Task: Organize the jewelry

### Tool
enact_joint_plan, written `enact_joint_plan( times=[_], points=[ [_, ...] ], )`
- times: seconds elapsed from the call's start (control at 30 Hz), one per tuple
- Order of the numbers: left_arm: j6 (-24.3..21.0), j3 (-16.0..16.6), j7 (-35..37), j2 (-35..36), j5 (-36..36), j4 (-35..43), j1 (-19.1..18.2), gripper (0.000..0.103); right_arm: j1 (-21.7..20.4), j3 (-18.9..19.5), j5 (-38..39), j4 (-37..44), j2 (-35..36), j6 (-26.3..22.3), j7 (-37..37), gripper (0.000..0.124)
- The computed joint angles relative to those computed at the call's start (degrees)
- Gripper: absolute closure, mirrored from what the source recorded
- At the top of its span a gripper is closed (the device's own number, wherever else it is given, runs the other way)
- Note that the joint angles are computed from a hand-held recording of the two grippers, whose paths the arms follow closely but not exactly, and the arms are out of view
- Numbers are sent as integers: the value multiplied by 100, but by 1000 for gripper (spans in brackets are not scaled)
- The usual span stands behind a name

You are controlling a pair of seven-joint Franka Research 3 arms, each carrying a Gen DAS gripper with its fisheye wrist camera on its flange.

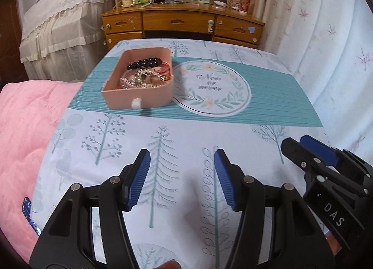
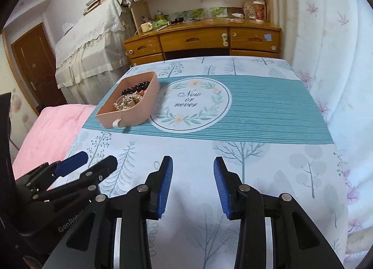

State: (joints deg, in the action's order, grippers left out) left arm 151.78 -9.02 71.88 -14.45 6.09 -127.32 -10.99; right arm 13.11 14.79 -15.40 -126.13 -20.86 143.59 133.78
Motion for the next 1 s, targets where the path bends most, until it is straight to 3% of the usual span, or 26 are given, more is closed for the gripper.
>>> enact_joint_plan(
  times=[1.0],
  points=[
    [104, 36, 303, 82, -367, -106, -114, 48, 0, -17, 136, -176, 20, 102, 5, 87]
  ],
)
